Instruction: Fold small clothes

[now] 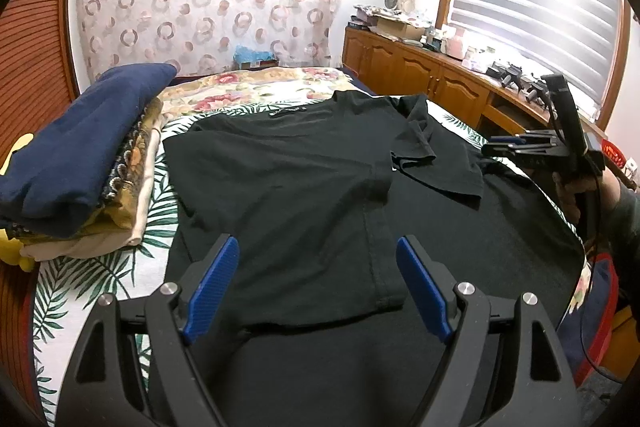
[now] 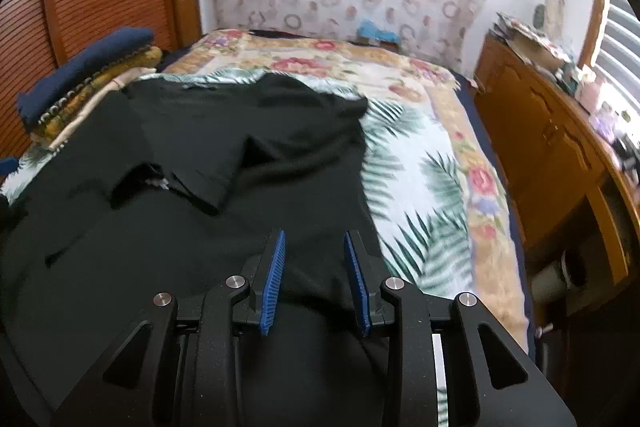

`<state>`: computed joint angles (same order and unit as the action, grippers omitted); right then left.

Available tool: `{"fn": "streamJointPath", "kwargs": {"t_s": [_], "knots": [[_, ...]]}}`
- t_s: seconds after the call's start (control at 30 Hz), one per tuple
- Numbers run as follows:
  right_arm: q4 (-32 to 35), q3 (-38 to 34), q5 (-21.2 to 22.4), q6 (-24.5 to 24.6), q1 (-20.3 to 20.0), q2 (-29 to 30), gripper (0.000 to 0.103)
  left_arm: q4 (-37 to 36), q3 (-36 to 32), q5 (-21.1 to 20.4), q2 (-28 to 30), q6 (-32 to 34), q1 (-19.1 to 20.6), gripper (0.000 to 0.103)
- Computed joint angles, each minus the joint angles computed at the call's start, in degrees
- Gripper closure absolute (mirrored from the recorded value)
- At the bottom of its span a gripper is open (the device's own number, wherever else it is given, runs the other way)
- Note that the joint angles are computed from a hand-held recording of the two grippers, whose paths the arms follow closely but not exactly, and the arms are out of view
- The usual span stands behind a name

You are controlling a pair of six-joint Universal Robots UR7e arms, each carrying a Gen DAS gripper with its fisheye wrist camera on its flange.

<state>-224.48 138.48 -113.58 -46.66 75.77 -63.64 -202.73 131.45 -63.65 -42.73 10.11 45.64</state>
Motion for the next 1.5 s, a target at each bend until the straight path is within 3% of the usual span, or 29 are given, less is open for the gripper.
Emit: {"fn": "streamJointPath", "kwargs": {"t_s": [0.1, 0.3, 0.43, 0.73, 0.83, 0.9, 1.07, 1.4, 1.43, 1.5], "knots": [[-1.49, 1.64, 0.62, 0.39, -1.99, -0.69, 0.073, 0.17, -0.56, -0.55, 0.49, 0.60, -0.04, 0.021], [-3.35, 3.53, 0.89, 0.42, -4.69, -1.17, 0.073, 4.38, -3.26, -5.46, 0.28, 2.45, 0.77, 0.021], [-3.62, 4.12, 0.10, 0.04, -5.52, -1.60, 0.073, 6.06, -5.23, -5.85, 0.70, 3.54, 0.00, 0.021], [-6.13, 3.61, 0.18, -1.95, -6.43, -0.73, 0.053, 14.42, -14.28, -10.10, 4.78, 4.81, -0.56, 0.030], [-3.79, 3.66, 1.39, 0.08, -7.17, -1.92, 0.047, 18.19, -18.08, -12.35, 6.89, 4.87, -0.20, 0.041], [-1.28, 3.86, 2.80, 2.57, -8.26, -3.45, 0.038, 21.16, -21.29, -12.96, 9.04, 4.57, -0.11, 0.049], [-0.82, 3.69, 2.62, 2.36, -7.83, -3.19, 0.031, 27.65, -28.58, -11.25, 14.45, 4.49, -0.86, 0.055], [-0.34, 3.76, 3.40, 2.55, -8.33, -3.44, 0.029, 35.35, -37.76, -4.95, 21.88, 4.55, -2.51, 0.057], [-0.40, 3.75, 3.39, 2.54, -8.33, -3.40, 0.029, 35.44, -37.97, -4.93, 22.13, 4.72, -2.42, 0.061], [-0.40, 3.76, 3.44, 2.45, -8.39, -3.46, 0.029, 34.60, -37.84, -4.01, 22.28, 4.94, -2.43, 0.088]]}}
